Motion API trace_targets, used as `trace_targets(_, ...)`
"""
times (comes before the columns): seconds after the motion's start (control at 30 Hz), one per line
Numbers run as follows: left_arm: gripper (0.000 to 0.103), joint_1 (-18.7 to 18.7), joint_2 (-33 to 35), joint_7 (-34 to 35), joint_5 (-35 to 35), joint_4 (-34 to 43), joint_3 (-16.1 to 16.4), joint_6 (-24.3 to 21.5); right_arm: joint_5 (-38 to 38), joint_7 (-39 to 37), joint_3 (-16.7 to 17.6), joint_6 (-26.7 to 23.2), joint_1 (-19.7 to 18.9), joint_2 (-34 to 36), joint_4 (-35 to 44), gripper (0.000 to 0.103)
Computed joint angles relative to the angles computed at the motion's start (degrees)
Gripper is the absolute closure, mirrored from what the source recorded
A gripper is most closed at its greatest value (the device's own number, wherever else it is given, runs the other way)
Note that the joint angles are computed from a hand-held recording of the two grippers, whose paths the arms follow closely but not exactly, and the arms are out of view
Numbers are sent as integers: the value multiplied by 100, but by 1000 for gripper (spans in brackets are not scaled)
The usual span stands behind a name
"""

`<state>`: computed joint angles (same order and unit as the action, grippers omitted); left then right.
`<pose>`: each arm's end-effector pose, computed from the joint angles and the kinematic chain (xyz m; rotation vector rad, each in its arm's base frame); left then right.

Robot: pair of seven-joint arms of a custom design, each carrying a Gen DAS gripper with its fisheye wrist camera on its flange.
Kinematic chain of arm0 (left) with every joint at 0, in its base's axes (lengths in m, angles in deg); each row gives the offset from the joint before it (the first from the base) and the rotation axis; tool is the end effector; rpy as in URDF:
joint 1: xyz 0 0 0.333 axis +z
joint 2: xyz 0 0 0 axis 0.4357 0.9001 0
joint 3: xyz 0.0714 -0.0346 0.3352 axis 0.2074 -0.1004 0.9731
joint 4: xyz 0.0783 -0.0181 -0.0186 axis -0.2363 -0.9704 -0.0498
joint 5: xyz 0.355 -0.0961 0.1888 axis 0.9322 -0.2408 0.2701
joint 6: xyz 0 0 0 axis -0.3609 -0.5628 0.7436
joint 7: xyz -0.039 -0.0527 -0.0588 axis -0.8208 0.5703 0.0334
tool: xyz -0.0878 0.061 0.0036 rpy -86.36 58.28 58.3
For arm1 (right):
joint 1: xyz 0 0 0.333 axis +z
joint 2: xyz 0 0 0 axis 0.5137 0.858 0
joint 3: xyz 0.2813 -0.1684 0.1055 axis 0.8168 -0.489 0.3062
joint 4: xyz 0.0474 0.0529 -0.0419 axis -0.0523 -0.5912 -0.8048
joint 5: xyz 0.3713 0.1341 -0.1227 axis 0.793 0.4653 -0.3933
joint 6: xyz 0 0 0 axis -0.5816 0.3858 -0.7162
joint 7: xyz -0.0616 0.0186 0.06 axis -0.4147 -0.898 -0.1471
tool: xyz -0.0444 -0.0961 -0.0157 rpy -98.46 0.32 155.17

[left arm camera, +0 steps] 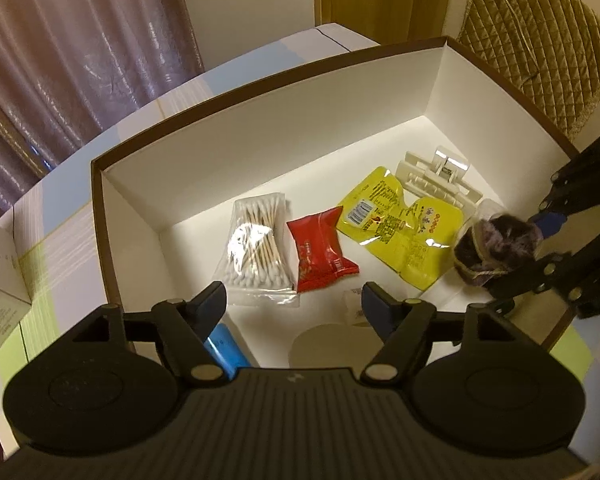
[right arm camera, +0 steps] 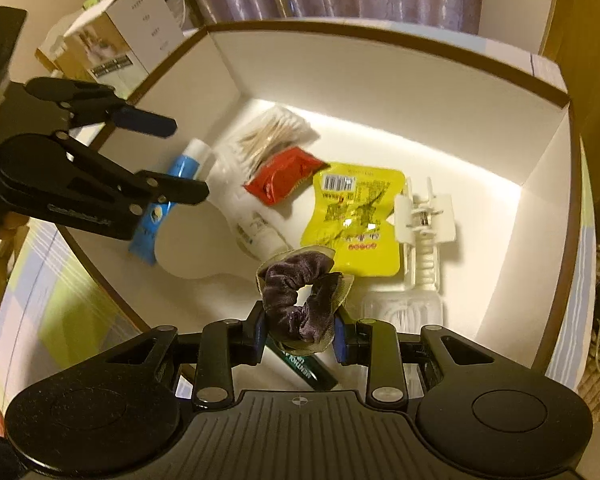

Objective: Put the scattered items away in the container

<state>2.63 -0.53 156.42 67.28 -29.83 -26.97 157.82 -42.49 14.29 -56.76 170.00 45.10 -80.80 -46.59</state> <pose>0.5645 -0.4066 0.5832 -1.3914 2.3985 -0.5665 0.5256 0.1606 0.5403 -2.3923 1.2392 0.0741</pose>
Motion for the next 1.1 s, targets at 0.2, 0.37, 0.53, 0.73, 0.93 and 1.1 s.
trace_targets(0.2,23,-72,-25,-147,151,52,8,-121,-60,204,33,294,17,-201,-168,1)
trace_targets(0.37,20,-126,-39,-359,305,105,22,-257,-349,652,73,122,25,-251,-59,1)
trace_targets(0.53,16,-135,-119,-561,339,71,4,-308,-423,1015,50,-3,31,-356,-30,1)
trace_targets(0.73,11,-161,-229,-757,458,2,-25,-294,-524,1256,58,86,55,-538,-153,1)
trace_targets(0.93,11,-180,-400,-909,565,-136,-68,-196,-880,1670,147,439,59,-797,-446,1)
trace_targets(1.1,11,-209,-589,-1135,718,-295,-115,-113,-1075,2068,183,828,98,-1100,-762,1)
